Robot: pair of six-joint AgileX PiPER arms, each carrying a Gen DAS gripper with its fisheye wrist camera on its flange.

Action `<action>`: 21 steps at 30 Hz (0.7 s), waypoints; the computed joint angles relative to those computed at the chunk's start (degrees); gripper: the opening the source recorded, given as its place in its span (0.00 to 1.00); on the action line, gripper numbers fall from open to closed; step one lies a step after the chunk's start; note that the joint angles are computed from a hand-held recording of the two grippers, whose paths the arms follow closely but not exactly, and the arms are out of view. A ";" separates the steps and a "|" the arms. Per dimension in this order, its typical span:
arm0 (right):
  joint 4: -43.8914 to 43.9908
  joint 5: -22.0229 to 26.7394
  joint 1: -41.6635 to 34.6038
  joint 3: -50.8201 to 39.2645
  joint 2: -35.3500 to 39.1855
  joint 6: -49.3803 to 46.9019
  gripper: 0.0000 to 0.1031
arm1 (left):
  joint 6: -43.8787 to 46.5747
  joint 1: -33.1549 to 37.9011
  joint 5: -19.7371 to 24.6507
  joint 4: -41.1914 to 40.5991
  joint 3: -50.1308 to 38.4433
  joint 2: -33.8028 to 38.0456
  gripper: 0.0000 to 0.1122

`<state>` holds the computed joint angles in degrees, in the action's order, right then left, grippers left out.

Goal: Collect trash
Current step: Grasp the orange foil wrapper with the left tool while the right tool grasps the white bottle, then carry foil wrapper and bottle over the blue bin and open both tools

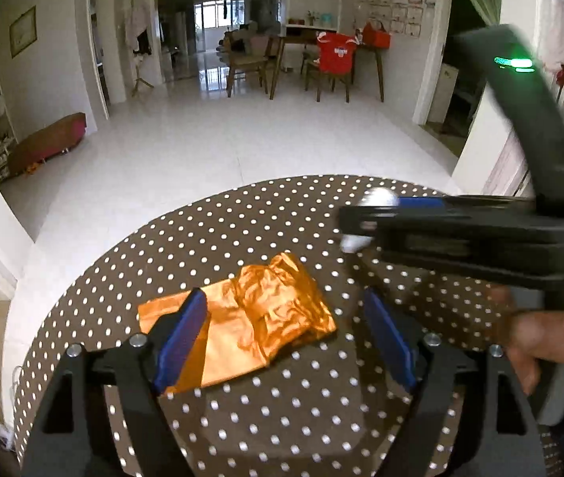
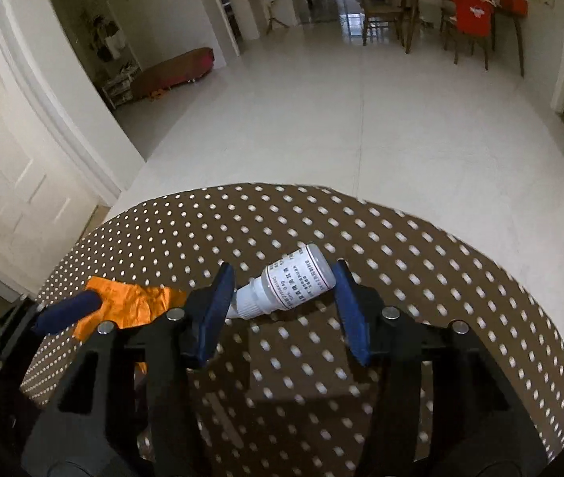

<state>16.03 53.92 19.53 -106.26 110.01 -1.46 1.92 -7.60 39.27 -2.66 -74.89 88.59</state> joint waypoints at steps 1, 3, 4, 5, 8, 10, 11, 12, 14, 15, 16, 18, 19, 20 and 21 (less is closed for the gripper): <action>0.64 -0.48 -0.67 1.63 -1.15 -0.35 0.49 | 0.81 -0.04 1.19 -0.56 -1.54 1.50 0.68; 2.37 -1.48 -2.37 5.88 -4.43 -1.83 0.49 | 2.79 0.72 3.51 -2.36 -3.95 3.61 0.48; 2.51 -1.60 -2.71 6.59 -5.15 -1.88 0.49 | 3.53 1.14 3.61 -3.02 -4.80 4.21 0.43; 3.16 -1.95 -3.61 8.55 -6.92 -2.44 0.49 | 4.45 1.32 3.70 -4.23 -4.70 4.10 0.41; 5.05 -1.67 -5.81 11.60 -10.56 -3.85 0.49 | 5.39 1.70 3.27 -6.24 -1.89 1.53 0.33; 5.67 -1.60 -6.87 13.45 -13.01 -4.37 0.49 | 4.85 1.95 2.97 -7.78 0.62 -0.75 0.30; 6.61 -1.71 -7.59 15.49 -15.07 -5.10 0.49 | 4.73 2.68 3.20 -9.63 1.62 -1.95 0.28; 7.23 -1.42 -8.20 16.32 -16.34 -5.54 0.49 | 4.31 2.82 3.16 -10.26 2.57 -3.05 0.27; 8.04 -0.56 -9.50 17.38 -18.85 -6.42 0.49 | 2.84 2.48 3.18 -10.56 4.07 -5.70 0.27; 8.16 -0.12 -9.79 17.18 -19.40 -6.43 0.49 | 2.38 2.17 3.08 -10.86 5.16 -7.27 0.27; 8.77 0.40 -10.61 18.06 -21.17 -7.06 0.49 | 1.76 1.67 3.20 -11.27 5.97 -9.03 0.27; 9.48 1.34 -11.84 19.02 -23.87 -7.95 0.49 | -0.28 0.21 3.11 -10.49 6.70 -11.01 0.27; 10.32 1.81 -12.94 19.85 -25.39 -8.96 0.49 | -2.21 -1.14 3.17 -9.29 7.01 -12.38 0.27; 10.25 2.32 -13.11 19.42 -25.92 -8.71 0.49 | -3.21 -1.91 3.40 -8.85 7.38 -13.59 0.27; 10.73 2.96 -13.93 19.82 -27.39 -9.17 0.49 | -5.20 -3.41 3.69 -7.79 7.02 -14.39 0.27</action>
<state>26.76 56.89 5.60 -86.43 82.62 -10.64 -3.27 -11.01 42.97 -10.45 -67.87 74.20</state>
